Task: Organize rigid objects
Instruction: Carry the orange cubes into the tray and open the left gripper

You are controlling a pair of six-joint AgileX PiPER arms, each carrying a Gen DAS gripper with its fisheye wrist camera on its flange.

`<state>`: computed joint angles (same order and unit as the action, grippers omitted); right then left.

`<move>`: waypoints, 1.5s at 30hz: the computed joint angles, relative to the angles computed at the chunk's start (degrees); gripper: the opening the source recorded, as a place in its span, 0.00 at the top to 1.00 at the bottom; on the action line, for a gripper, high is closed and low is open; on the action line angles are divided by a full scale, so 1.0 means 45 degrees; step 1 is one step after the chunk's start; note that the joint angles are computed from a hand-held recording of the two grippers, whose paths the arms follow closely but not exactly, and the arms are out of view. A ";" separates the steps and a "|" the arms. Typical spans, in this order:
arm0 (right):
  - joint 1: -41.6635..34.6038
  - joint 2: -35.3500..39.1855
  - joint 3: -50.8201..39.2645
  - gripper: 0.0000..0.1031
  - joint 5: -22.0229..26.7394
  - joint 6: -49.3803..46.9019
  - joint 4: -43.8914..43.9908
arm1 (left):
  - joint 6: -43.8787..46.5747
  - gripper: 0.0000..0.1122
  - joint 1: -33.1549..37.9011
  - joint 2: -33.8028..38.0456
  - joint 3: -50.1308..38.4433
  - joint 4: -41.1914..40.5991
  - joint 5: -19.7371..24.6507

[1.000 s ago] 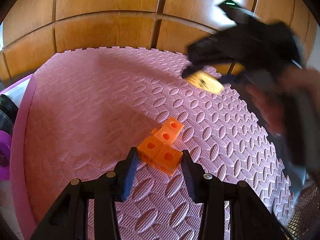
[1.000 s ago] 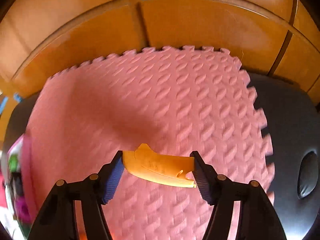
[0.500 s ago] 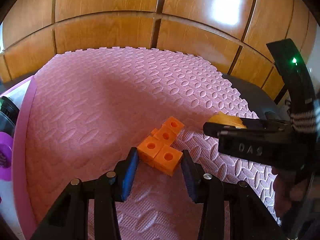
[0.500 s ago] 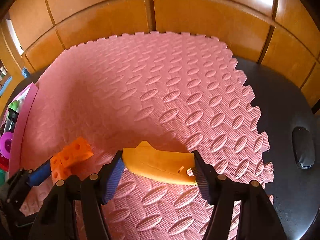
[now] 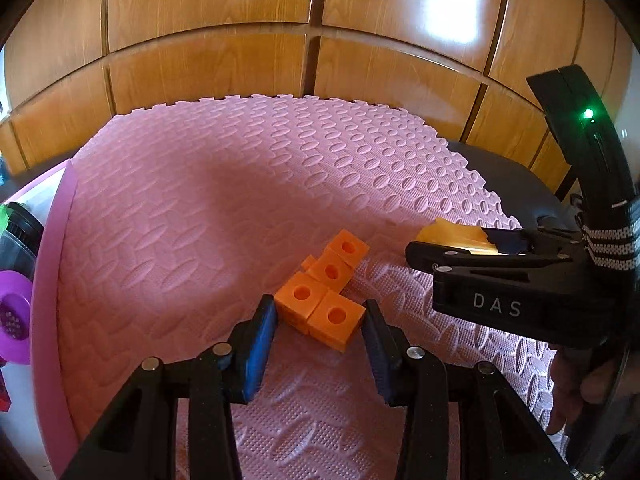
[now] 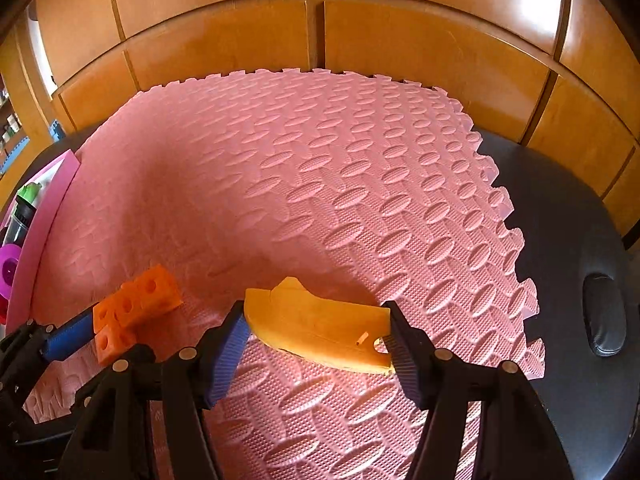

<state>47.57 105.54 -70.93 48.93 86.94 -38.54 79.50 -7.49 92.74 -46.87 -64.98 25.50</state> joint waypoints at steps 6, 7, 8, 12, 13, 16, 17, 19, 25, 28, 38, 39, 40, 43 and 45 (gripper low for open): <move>0.0136 0.0098 0.0013 0.35 0.0090 0.0405 -0.0473 | 0.0001 0.61 -0.0088 -0.0064 0.0076 0.0057 -0.0211; 0.0173 0.0115 0.0026 0.35 0.0117 0.0576 -0.0603 | 0.0007 0.61 -0.0092 -0.0072 0.0088 0.0058 -0.0227; 0.0253 0.0175 0.0001 0.35 0.0210 0.0802 -0.0804 | -0.0004 0.61 -0.0098 -0.0071 0.0088 0.0076 -0.0242; 0.0472 0.0308 0.0136 0.35 0.0251 0.1644 -0.1688 | -0.0013 0.61 -0.0085 -0.0032 0.0061 0.0086 -0.0219; 0.0493 0.0349 0.0104 0.35 0.0291 0.1672 -0.1738 | -0.0025 0.61 -0.0078 -0.0032 0.0048 0.0091 -0.0203; 0.0459 0.0280 0.0253 0.35 0.0099 0.1863 -0.1842 | -0.0204 0.61 -0.0001 0.0016 -0.0055 0.0235 -0.0032; 0.0469 0.0285 0.0257 0.35 0.0106 0.1880 -0.1863 | -0.0348 0.61 0.0063 0.0016 -0.0110 0.0346 0.0075; 0.0422 0.0211 0.0386 0.35 -0.0067 0.1980 -0.1901 | -0.0899 0.61 0.0257 -0.0057 -0.0174 0.0699 0.0236; 0.0424 0.0223 0.0349 0.35 -0.0002 0.1935 -0.1874 | 0.0339 0.61 0.1197 -0.1312 0.0612 0.0186 0.1122; 0.0430 0.0238 0.0321 0.35 0.0029 0.1928 -0.1870 | 0.0147 0.61 0.2135 -0.2066 0.0508 0.0566 0.2485; 0.0436 0.0255 0.0294 0.35 0.0053 0.1923 -0.1863 | -0.0801 0.61 0.6774 -0.2289 -0.1436 0.1945 0.6607; 0.0440 0.0251 0.0301 0.35 0.0061 0.1925 -0.1864 | -0.0907 0.61 0.7320 -0.2086 -0.1746 0.2062 0.6908; 0.0440 0.0251 0.0301 0.35 0.0061 0.1925 -0.1864 | -0.0931 0.61 0.7746 -0.1943 -0.1932 0.2152 0.7079; 0.0452 0.0265 0.0274 0.35 0.0085 0.1927 -0.1857 | -0.0705 0.61 0.9058 -0.1303 -0.2592 0.2346 0.7532; 0.0456 0.0278 0.0252 0.35 0.0108 0.1909 -0.1848 | 0.0022 0.61 0.9733 -0.0795 -0.2861 0.2352 0.7683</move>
<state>49.62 106.79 -69.79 49.41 95.53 -46.86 79.60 36.31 89.16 -59.75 -54.40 60.08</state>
